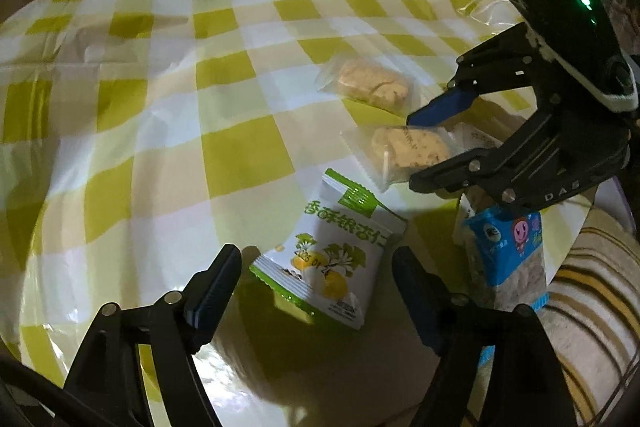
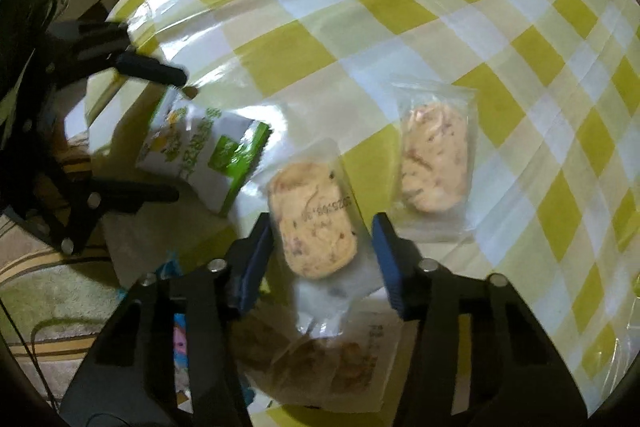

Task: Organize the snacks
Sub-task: 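Grasp the green-white packet with the left tool while the right tool grasps a clear cookie packet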

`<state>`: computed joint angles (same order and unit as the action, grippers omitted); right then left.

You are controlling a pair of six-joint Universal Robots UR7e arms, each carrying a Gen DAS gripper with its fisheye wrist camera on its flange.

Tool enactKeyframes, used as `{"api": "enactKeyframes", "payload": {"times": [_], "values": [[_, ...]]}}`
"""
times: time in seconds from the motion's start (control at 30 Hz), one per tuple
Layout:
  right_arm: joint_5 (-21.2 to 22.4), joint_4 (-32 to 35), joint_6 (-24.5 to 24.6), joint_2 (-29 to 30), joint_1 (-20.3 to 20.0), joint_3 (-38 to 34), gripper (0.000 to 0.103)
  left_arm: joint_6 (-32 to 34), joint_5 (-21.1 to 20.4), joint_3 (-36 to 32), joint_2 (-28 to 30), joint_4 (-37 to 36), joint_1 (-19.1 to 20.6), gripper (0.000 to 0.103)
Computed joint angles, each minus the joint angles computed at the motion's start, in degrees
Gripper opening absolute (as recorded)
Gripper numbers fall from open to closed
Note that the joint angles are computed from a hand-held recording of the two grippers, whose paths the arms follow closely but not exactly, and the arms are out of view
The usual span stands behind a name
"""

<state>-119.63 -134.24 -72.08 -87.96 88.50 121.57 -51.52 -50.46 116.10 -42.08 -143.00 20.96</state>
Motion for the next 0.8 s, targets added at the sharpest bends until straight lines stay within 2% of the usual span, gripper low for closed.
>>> {"api": "enactKeyframes", "payload": {"times": [0.17,0.27,0.33,0.4,0.43,0.47,0.6,0.8], "values": [[0.6,0.7,0.9,0.2,-0.1,-0.3,0.047,4.7,-1.2,-1.2,1.1,-0.4,1.1,0.081],[1.5,1.9,2.2,0.2,-0.3,-0.8,0.054,5.0,-1.2,-1.6,1.3,0.7,1.3,0.080],[1.7,1.2,2.5,0.5,-0.2,-0.7,0.055,4.7,-1.7,-1.5,1.1,0.6,1.4,0.079],[1.8,0.7,3.0,0.8,-0.1,-0.9,0.052,3.7,-1.3,-1.4,0.8,1.5,1.1,0.072],[1.8,-0.4,3.0,0.9,0.0,-0.7,0.048,2.6,-1.0,-1.4,0.7,2.2,0.8,0.064],[1.6,-1.4,3.0,1.1,0.3,-0.4,0.043,1.6,-0.9,-1.2,0.5,2.5,0.8,0.062],[2.0,-2.9,3.1,1.2,0.4,0.3,0.041,-2.4,-1.2,-1.5,0.2,4.5,0.3,0.058],[4.4,-5.4,4.6,-1.9,-1.1,2.4,0.040,-8.7,-1.4,-2.9,0.5,8.5,-0.4,0.056]]}}
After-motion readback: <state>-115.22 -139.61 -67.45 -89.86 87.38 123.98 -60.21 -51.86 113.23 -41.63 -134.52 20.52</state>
